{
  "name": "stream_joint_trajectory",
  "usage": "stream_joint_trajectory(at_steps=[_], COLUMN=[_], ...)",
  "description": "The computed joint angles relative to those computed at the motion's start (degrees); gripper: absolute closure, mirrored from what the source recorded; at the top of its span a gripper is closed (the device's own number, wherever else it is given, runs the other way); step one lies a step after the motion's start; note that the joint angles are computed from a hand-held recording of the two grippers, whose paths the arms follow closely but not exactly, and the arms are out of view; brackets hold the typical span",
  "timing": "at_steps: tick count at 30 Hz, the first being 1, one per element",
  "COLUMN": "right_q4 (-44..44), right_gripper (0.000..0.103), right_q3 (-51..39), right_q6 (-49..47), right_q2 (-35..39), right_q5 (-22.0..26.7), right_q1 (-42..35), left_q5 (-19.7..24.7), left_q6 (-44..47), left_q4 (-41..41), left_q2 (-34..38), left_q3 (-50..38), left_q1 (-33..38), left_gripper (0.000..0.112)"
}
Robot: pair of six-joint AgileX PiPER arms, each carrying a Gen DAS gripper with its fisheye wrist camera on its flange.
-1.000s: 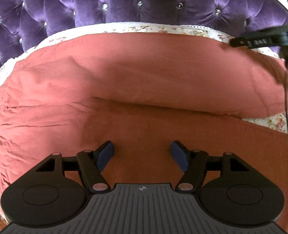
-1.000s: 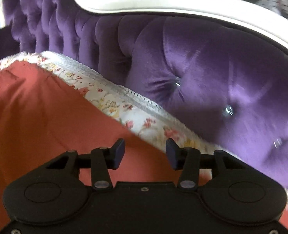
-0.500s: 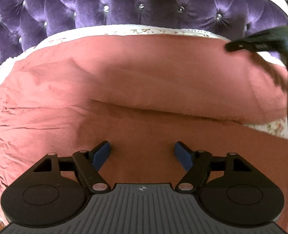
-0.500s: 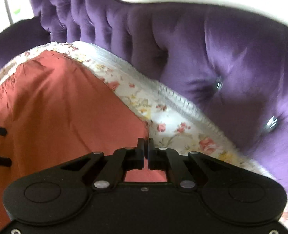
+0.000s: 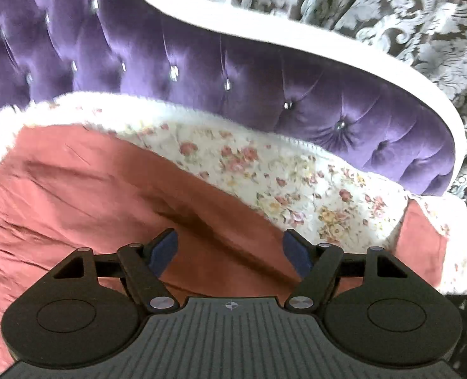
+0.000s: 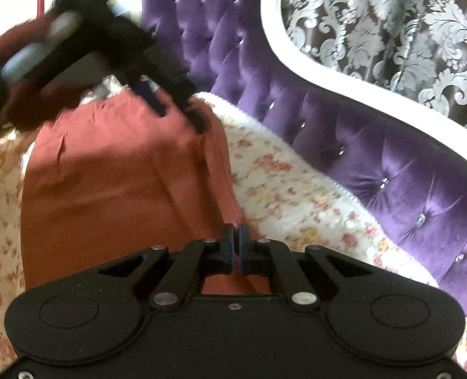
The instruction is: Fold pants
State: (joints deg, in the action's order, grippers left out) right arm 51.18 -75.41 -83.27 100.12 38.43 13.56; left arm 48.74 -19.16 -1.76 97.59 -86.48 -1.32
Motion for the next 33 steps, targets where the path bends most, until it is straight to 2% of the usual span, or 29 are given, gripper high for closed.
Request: stream_joint_trajectory(at_steps=[6, 8, 9, 10, 11, 14, 19, 23, 24, 27, 29, 31, 33], right_q4=[0.0, 0.8, 1.0, 1.1, 1.5, 3.5, 7.5, 8.8, 7.6, 0.1, -3.3, -4.3, -0.9], right_gripper=[0.094, 0.094, 0.094, 0.095, 0.095, 0.095, 0.095, 0.095, 0.095, 0.095, 0.093, 0.089, 0.089], right_q3=[1.5, 2.5, 3.2, 3.4, 3.9, 6.1, 16.5, 26.4, 29.2, 34.1, 35.4, 35.1, 32.5], right_q6=[-0.2, -1.0, -1.3, -1.3, -1.3, -1.5, -4.6, -4.5, -2.9, 5.3, 10.1, 13.2, 15.2], right_q2=[-0.1, -0.6, -1.0, -1.2, -1.6, -4.5, -15.7, -24.2, -26.2, -28.4, -27.8, -27.2, -26.9], right_q5=[-1.5, -2.2, -2.8, -3.4, -3.9, -4.9, -5.3, -4.9, -6.1, -10.9, -11.9, -10.7, -4.6], right_q1=[0.4, 0.5, 0.6, 0.8, 0.9, 0.4, -0.5, 0.3, 1.8, 7.3, 8.9, 8.0, 2.7], left_q5=[3.3, 6.4, 8.5, 8.8, 9.1, 6.9, 0.9, -1.1, -1.1, -2.3, -4.3, -6.3, -8.1], left_q6=[-1.1, -0.4, -0.7, -0.6, -0.2, -1.3, -2.3, -10.4, -12.8, -14.7, -14.5, -13.8, -15.3], left_q4=[0.3, -0.8, -1.0, -1.6, -2.4, -0.5, 2.2, 8.9, 9.9, 8.9, 7.4, 5.9, 7.3], left_q2=[6.2, 9.4, 11.5, 11.8, 11.6, 5.8, -13.6, -27.5, -29.9, -33.9, -33.8, -32.9, -32.2], left_q3=[-5.6, -9.2, -11.5, -11.5, -11.3, -6.1, 11.5, 26.5, 29.8, 37.6, 41.6, 43.7, 45.4], left_q1=[-0.9, -0.3, -0.3, -0.2, 0.0, -1.1, -4.2, -9.5, -10.7, -11.6, -10.9, -10.1, -10.5], left_gripper=[0.040, 0.042, 0.052, 0.097, 0.105, 0.105, 0.105, 0.105, 0.105, 0.105, 0.104, 0.104, 0.104])
